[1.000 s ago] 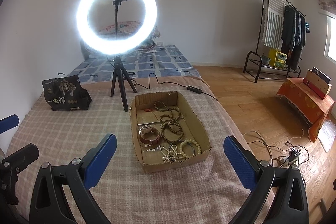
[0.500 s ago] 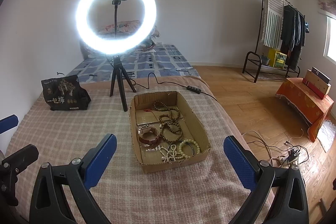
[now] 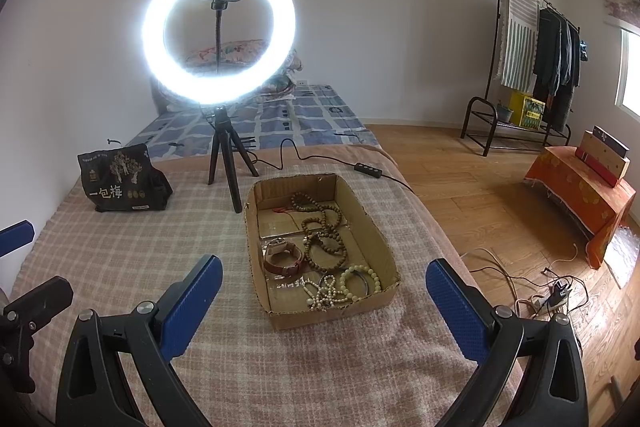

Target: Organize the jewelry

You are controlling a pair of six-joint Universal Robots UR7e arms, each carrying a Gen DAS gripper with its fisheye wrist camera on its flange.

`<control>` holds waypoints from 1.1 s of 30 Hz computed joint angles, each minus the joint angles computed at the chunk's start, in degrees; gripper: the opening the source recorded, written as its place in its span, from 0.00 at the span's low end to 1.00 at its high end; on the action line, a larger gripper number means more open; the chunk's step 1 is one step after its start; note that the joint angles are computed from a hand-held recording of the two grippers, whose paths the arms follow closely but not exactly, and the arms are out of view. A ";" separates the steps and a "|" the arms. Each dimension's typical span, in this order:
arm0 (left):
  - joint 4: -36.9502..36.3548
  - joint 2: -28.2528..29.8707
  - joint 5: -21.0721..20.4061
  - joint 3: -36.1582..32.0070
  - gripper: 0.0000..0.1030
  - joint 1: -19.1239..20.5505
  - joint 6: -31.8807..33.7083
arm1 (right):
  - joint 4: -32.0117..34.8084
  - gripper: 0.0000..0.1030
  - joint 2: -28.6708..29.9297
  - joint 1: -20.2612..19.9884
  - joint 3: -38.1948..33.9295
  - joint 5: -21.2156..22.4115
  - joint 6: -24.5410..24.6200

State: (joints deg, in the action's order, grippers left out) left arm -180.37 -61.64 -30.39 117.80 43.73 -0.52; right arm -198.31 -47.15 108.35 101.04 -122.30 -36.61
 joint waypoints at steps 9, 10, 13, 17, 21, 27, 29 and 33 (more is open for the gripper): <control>-0.01 0.03 0.02 -0.03 1.00 -0.03 -0.07 | 0.23 1.00 0.10 0.11 -0.10 -0.10 -0.09; -0.10 0.11 0.07 -0.08 1.00 -0.02 0.03 | 0.15 1.00 0.10 0.15 -0.03 -0.14 -0.07; 0.13 -0.04 -0.01 -0.03 1.00 -0.02 -0.21 | 0.11 1.00 0.12 0.17 -0.02 -0.18 0.02; 0.20 -0.04 -0.06 -0.09 1.00 0.03 -0.18 | 0.66 1.00 0.06 0.22 -0.07 -0.22 0.58; 0.18 -0.01 0.02 -0.11 1.00 0.02 -0.06 | 0.86 1.00 -0.02 0.29 0.00 -0.36 0.94; 0.13 -0.09 -0.01 0.03 1.00 -0.04 0.08 | 1.07 1.00 0.00 0.23 -0.14 -0.39 0.92; 0.17 -0.04 -0.12 -0.06 1.00 0.01 0.05 | 1.16 1.00 0.05 0.28 -0.11 -0.45 0.88; 0.08 0.03 0.05 -0.06 1.00 -0.01 -0.07 | 1.40 1.00 0.22 0.31 -0.31 -0.59 0.99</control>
State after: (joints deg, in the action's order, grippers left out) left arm -180.29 -61.62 -30.34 117.74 43.72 -0.59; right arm -196.91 -46.93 108.66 100.74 -122.89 -35.62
